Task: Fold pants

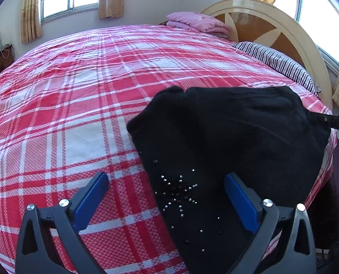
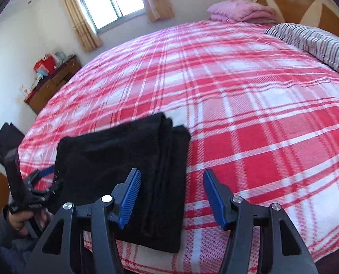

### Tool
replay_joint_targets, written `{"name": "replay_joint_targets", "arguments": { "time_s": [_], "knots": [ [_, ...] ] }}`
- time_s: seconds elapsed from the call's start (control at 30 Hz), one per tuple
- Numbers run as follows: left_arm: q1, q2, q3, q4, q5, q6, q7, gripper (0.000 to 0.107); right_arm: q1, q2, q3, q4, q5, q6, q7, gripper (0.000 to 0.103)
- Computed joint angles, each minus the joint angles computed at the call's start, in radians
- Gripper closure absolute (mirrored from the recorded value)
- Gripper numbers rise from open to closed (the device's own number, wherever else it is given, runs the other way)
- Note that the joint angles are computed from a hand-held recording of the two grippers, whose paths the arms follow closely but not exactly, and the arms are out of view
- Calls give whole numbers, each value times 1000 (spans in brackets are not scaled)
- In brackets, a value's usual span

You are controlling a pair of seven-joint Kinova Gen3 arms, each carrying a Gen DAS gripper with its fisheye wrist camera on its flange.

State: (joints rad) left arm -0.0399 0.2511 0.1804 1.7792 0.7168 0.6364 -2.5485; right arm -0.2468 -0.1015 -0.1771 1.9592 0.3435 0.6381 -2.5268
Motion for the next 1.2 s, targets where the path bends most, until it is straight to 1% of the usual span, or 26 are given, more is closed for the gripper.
{"name": "replay_joint_targets", "arguments": {
  "time_s": [0.03,0.13,0.2,0.23,0.27,0.37,0.4,0.47,0.5,0.53,0.57,0.6,0.63,0.67,0.7,0.73,0.77,0.8,0.83,0.87,0.9,0.93,0.97,1.07,1.13,1.2],
  "knots": [
    [4,-5,2,12,1,-15,-4,4,0,0,-1,4,3,-6,1,44],
    [6,-10,7,33,15,-45,-18,4,5,-5,20,11,-47,-28,35,44],
    [1,-10,10,37,28,-48,-26,4,9,0,7,9,-32,-26,18,44],
    [2,-12,9,38,28,-50,-26,4,22,3,-6,7,-32,-27,23,44],
    [4,-12,8,37,27,-49,-23,4,25,5,-1,7,-49,-36,40,44],
    [-16,2,13,16,68,-15,-27,4,-11,8,91,32,-164,-115,121,44],
    [-26,9,13,5,89,8,-25,4,-4,10,97,37,-193,-135,143,44],
    [-34,14,13,-4,112,35,-30,4,29,21,63,29,-203,-141,155,44],
    [-32,14,14,-5,111,41,-43,4,28,26,55,24,-197,-139,161,46],
    [-26,11,14,1,111,32,-57,4,22,30,47,21,-184,-135,162,53],
    [-23,9,9,7,123,28,-79,4,32,30,31,21,-180,-132,167,55],
    [-38,14,16,6,136,40,-96,4,31,26,34,25,-192,-138,184,60],
    [-47,18,13,1,151,62,-103,9,17,16,56,40,-221,-160,207,66],
    [-56,20,9,-2,166,78,-107,17,-10,7,96,53,-262,-178,243,68],
    [-63,23,3,-5,183,88,-106,21,-43,-3,142,70,-303,-201,274,69],
    [-74,27,-2,-8,199,105,-108,28,-59,-7,170,79,-343,-212,311,70],
    [-80,31,-7,-11,209,119,-108,32,-57,-10,180,89,-384,-225,346,70],
    [-86,34,-12,-13,218,131,-111,34,-42,-11,171,94,-408,-232,369,70],
    [-85,37,-15,-14,221,131,-112,37,-14,-9,144,94,-416,-234,381,70],
    [-80,35,-18,-12,220,123,-112,40,22,-7,106,91,-413,-231,377,70],
    [-76,32,-18,-10,219,121,-116,44,40,-5,84,88,-400,-229,364,70],
    [-76,34,-17,-14,218,135,-123,60,45,-5,74,87,-387,-230,350,70],
    [-79,34,-8,-16,211,142,-121,68,47,-5,70,90,-381,-235,342,70],
    [-43,13,-18,-4,191,99,-129,68,49,-3,68,96,-372,-247,341,70],
    [-42,24,-21,-16,183,109,-111,68,48,-5,72,100,-380,-253,347,70],
    [-50,30,-20,-21,189,121,-108,74,56,-6,56,100,-352,-253,318,70]
  ]
}}
